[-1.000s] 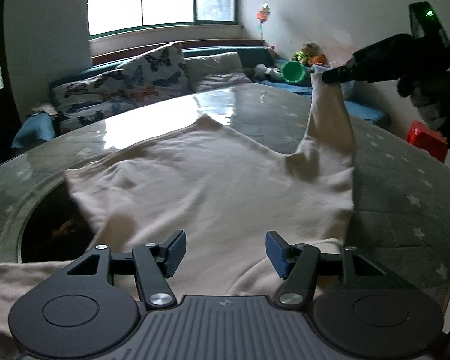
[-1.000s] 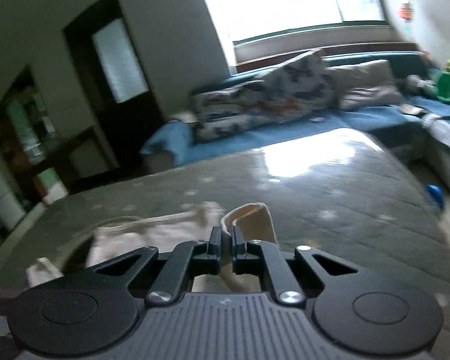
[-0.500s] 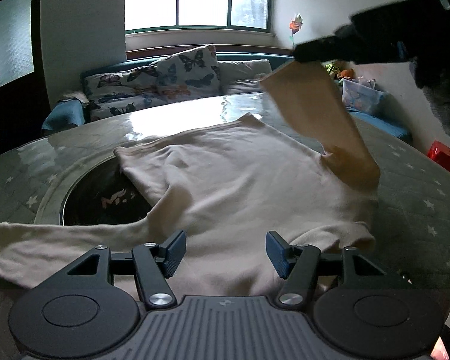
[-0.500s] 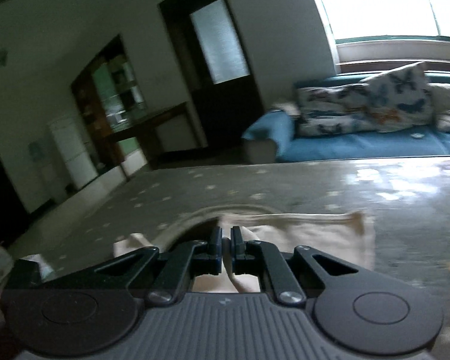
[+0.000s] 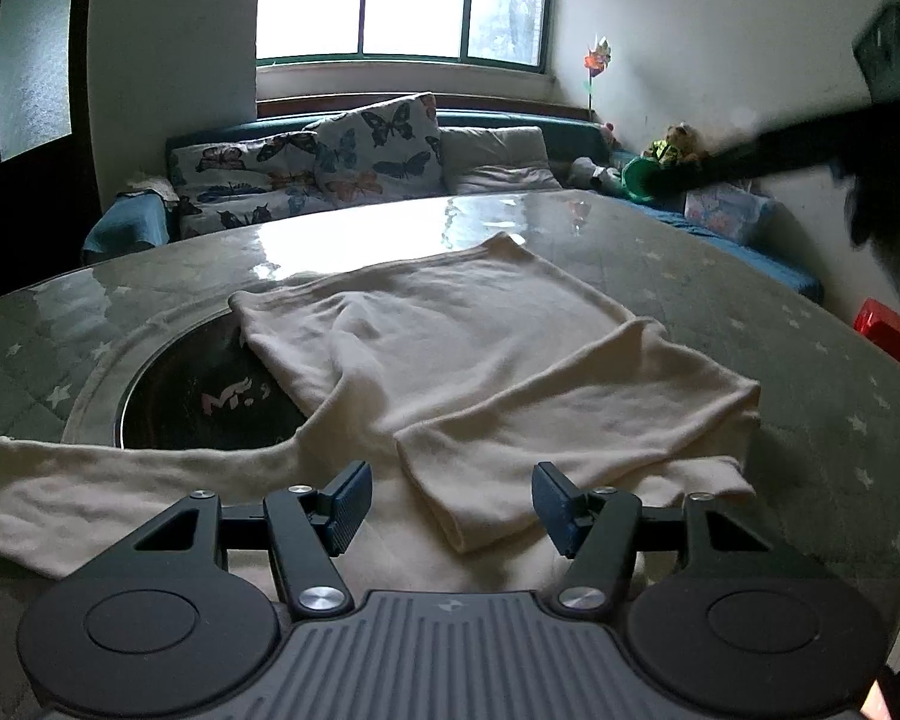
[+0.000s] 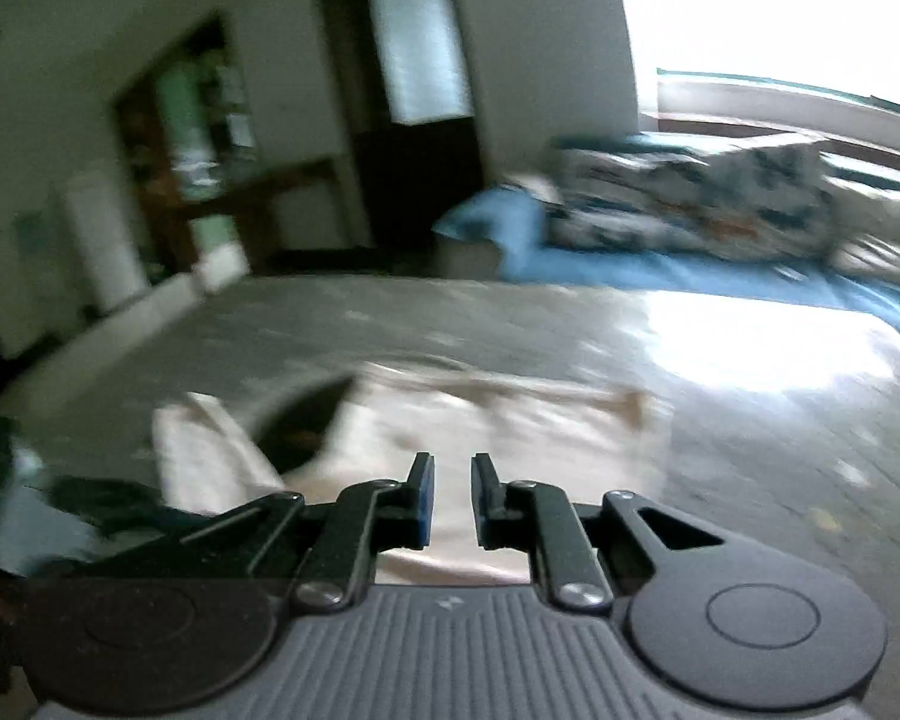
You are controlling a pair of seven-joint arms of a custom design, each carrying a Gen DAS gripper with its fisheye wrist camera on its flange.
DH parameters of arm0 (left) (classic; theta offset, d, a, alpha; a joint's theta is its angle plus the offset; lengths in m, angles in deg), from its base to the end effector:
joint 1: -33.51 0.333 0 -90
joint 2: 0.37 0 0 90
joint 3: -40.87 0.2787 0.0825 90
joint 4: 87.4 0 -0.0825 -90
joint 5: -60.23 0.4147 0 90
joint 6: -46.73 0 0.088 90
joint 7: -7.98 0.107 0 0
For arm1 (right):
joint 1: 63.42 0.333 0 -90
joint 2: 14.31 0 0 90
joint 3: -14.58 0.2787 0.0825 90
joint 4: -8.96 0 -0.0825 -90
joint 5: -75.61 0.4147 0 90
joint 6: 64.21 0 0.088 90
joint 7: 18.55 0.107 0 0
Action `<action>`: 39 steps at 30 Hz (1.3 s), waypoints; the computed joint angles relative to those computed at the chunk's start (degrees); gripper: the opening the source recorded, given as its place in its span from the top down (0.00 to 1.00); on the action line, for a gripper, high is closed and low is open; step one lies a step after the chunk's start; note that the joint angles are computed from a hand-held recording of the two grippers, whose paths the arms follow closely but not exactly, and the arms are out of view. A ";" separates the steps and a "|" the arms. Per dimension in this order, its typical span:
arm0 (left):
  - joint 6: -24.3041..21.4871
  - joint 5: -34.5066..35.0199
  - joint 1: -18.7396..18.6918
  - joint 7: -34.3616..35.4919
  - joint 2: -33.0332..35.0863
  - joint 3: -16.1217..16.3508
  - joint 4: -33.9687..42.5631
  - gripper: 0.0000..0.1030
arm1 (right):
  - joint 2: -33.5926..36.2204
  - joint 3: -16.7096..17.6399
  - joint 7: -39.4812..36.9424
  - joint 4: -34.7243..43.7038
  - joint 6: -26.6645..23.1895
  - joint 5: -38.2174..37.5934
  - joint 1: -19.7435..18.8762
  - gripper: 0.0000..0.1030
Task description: Fold clothes
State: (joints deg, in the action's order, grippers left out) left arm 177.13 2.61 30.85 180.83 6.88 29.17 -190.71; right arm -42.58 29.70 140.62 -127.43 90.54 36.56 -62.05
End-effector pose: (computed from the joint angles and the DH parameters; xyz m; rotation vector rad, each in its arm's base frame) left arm 0.6325 -0.1785 0.4727 -0.5791 2.6258 -1.3470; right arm 0.4709 0.1728 0.5388 -1.2875 1.9184 -0.8358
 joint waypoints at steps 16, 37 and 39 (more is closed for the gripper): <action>0.87 7.79 -0.80 -8.54 3.55 -1.67 3.17 0.59 | -0.64 1.03 6.42 -9.31 7.50 6.41 -5.77 0.72; 2.18 5.67 -1.16 -5.95 2.24 -2.04 2.08 0.93 | -0.02 -1.33 9.44 -6.49 0.58 -9.14 -0.30 0.84; 2.63 5.03 -1.19 -5.08 1.76 -2.01 1.66 0.93 | 1.08 -0.85 7.87 -5.85 1.83 -9.60 -0.45 0.84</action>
